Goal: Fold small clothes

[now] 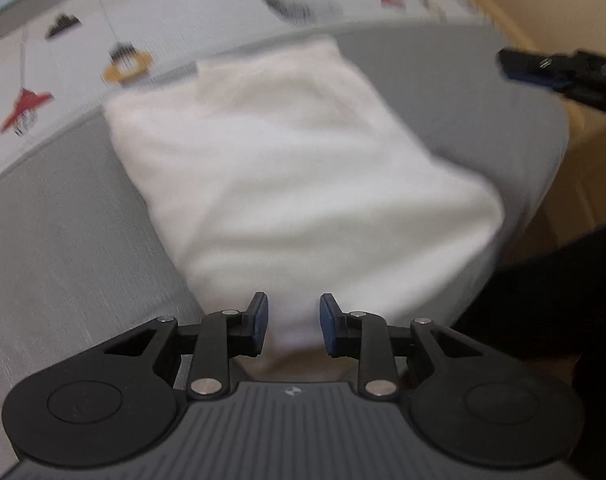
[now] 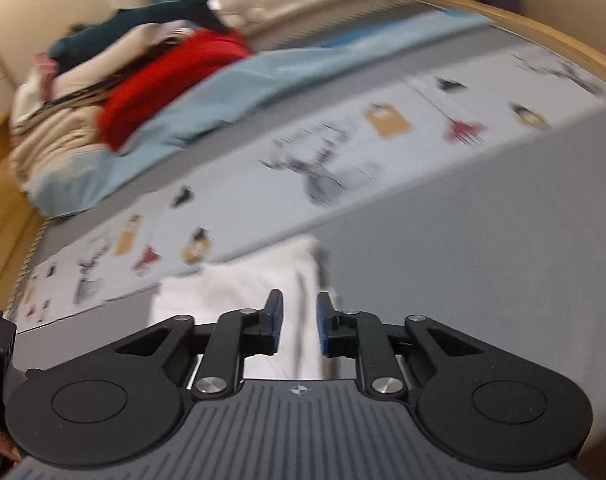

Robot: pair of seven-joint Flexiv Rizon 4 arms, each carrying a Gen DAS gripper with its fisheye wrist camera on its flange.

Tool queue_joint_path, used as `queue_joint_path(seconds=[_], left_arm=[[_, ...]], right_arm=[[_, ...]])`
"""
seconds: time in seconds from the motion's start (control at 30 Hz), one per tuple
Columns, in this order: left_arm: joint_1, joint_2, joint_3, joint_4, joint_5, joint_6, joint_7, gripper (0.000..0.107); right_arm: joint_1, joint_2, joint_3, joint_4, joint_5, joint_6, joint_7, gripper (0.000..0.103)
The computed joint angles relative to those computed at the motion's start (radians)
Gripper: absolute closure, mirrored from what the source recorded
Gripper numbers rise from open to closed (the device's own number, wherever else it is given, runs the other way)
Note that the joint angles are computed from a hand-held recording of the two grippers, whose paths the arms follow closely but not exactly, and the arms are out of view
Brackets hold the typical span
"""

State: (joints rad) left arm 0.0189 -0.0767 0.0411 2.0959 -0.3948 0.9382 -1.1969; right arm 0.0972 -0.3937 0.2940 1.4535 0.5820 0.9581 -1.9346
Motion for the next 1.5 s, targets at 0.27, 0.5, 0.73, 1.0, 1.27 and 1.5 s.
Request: queue_joint_path(seconds=[0.27, 0.5, 0.73, 1.0, 1.27, 1.5], left_arm=[[0.007, -0.006, 0.008, -0.006, 0.026, 0.066, -0.074, 0.076], [0.018, -0.047, 0.006, -0.053, 0.059, 0.056, -0.11, 0.076], [0.028, -0.057, 0.006, -0.067, 0.055, 0.057, -0.117, 0.076], [0.022, -0.046, -0.001, -0.047, 0.036, 0.085, -0.109, 0.076], [0.024, -0.062, 0.008, -0.048, 0.042, 0.112, -0.179, 0.072], [0.067, -0.13, -0.016, -0.007, -0.132, 0.218, -0.324, 0.042]], right_arm=[[0.072, -0.207, -0.009, -0.184, -0.103, -0.078, 0.095, 0.066], [0.13, -0.288, -0.028, -0.249, -0.227, -0.136, 0.21, 0.067], [0.118, -0.286, 0.007, -0.234, -0.218, -0.062, 0.206, 0.1], [0.169, -0.255, -0.066, -0.126, -0.359, 0.139, 0.319, 0.098], [-0.02, -0.23, 0.166, -0.121, -0.264, 0.046, 0.011, 0.063], [0.077, -0.271, -0.002, -0.209, -0.303, -0.248, 0.204, 0.049]])
